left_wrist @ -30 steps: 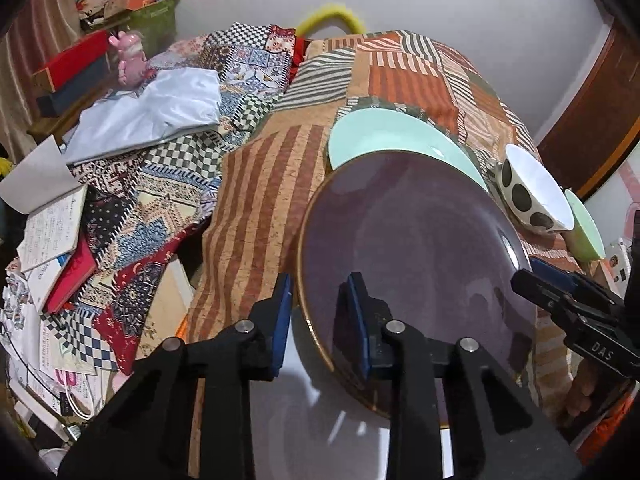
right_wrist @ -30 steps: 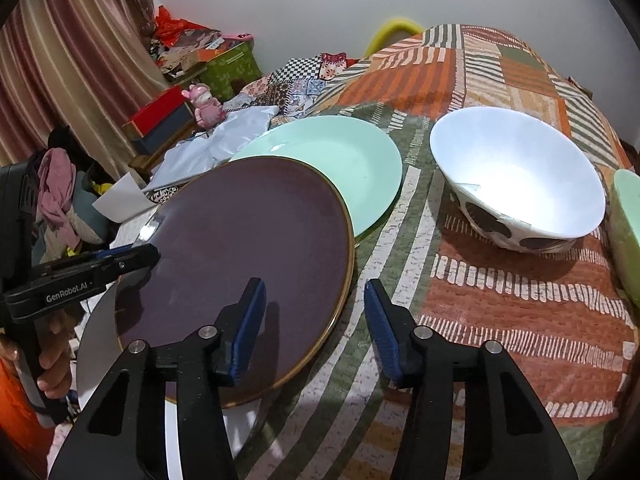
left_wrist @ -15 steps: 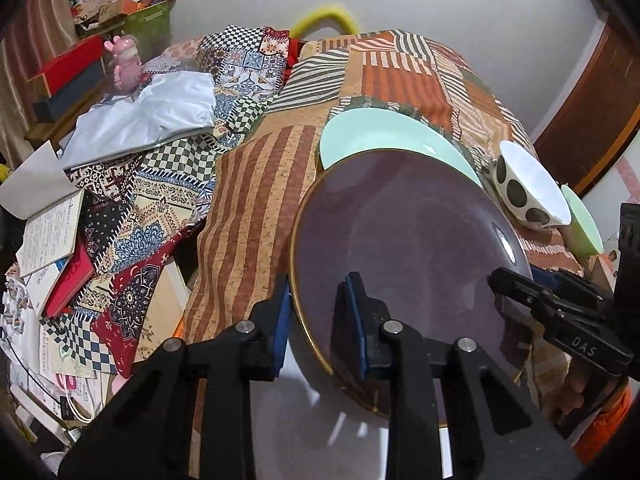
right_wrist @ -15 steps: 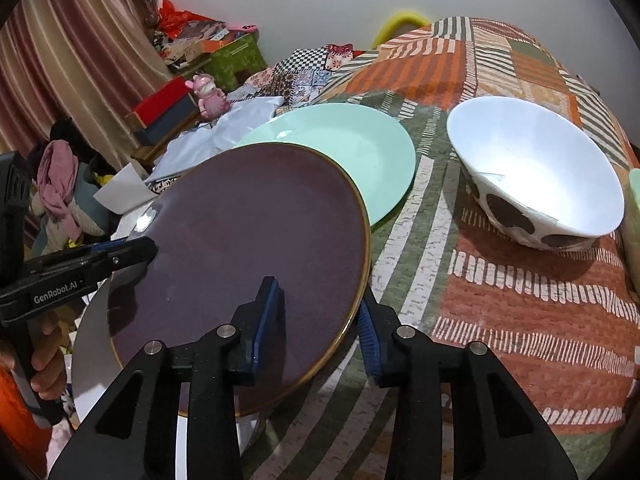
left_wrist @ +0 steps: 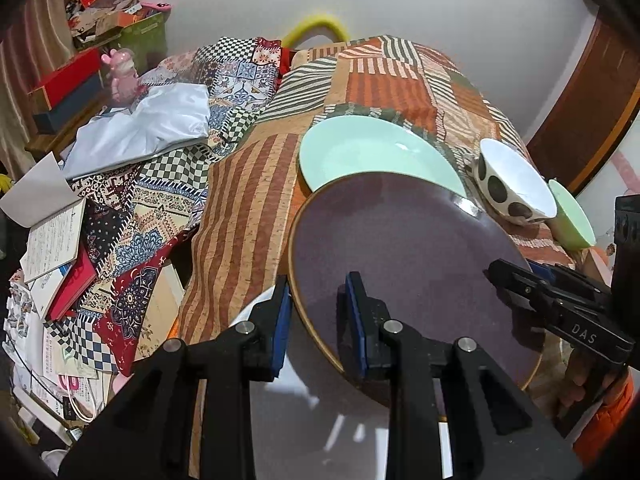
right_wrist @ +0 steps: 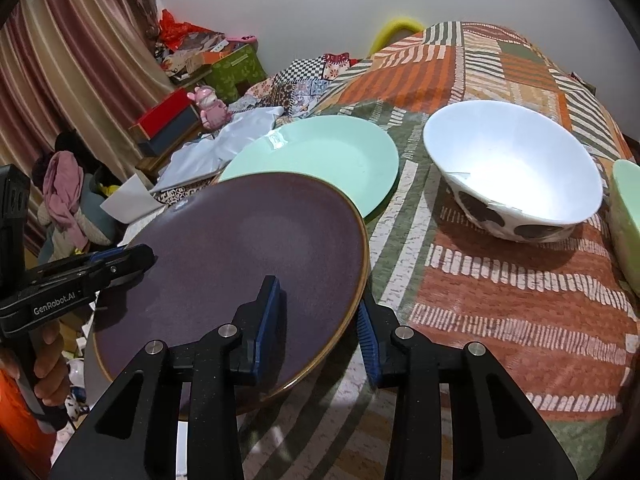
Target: Organize plates and bowls
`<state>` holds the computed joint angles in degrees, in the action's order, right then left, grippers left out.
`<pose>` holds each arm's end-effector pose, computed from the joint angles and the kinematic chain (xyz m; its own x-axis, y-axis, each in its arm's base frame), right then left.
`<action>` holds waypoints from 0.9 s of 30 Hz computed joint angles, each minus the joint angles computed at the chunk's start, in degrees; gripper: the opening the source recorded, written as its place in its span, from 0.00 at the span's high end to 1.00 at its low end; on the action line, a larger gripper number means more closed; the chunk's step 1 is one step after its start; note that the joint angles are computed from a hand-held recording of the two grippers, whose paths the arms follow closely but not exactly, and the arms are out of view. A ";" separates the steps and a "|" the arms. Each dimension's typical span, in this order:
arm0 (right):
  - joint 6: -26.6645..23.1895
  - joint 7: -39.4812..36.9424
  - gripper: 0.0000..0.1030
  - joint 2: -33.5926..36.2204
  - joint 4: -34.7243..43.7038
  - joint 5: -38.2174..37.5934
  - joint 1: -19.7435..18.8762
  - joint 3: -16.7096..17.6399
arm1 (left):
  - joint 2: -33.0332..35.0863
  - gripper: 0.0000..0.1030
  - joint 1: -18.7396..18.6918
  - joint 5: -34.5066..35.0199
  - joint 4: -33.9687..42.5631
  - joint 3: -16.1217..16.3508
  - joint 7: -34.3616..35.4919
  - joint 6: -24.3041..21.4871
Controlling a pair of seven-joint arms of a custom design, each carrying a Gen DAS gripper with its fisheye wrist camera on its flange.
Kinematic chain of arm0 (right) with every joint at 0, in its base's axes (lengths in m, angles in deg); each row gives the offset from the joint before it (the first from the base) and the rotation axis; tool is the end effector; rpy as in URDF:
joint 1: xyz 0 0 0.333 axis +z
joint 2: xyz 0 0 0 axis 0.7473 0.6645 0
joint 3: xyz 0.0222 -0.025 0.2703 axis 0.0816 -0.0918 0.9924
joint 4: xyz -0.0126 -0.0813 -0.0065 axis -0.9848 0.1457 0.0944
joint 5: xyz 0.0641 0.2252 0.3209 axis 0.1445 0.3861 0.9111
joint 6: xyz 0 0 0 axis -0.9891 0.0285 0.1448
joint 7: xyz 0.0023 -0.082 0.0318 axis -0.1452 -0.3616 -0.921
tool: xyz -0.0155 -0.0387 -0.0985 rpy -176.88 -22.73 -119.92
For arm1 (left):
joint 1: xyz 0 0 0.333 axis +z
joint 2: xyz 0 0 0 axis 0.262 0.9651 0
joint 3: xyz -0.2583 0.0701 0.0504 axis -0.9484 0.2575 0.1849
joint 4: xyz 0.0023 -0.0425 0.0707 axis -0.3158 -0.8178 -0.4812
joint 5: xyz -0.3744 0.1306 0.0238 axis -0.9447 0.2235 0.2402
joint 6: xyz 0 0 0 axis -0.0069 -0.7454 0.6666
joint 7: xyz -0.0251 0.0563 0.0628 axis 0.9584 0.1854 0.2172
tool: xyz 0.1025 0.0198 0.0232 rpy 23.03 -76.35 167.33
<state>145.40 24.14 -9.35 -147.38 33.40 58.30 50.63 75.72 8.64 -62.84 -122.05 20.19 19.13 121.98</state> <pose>0.5734 0.0990 0.4501 0.4039 -0.8644 -0.2995 -0.8006 -0.1756 -0.5729 0.5481 -0.1623 0.4361 0.1020 -0.9790 0.1764 -0.8060 -0.1853 -0.5622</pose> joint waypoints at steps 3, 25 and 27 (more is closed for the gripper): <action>0.28 -1.28 0.68 -0.94 -0.84 0.89 -0.12 -0.28 | -0.41 0.74 -0.13 1.31 -0.03 -0.41 -1.48 -0.17; 1.73 -6.00 0.68 -11.71 -9.68 3.58 -1.28 -4.21 | -3.52 0.74 -3.84 8.36 0.68 -3.42 -9.20 -1.93; 1.93 -6.05 0.68 -12.85 -10.71 3.44 -1.51 -4.64 | -3.41 0.74 -4.29 8.91 0.95 -3.78 -9.95 -2.08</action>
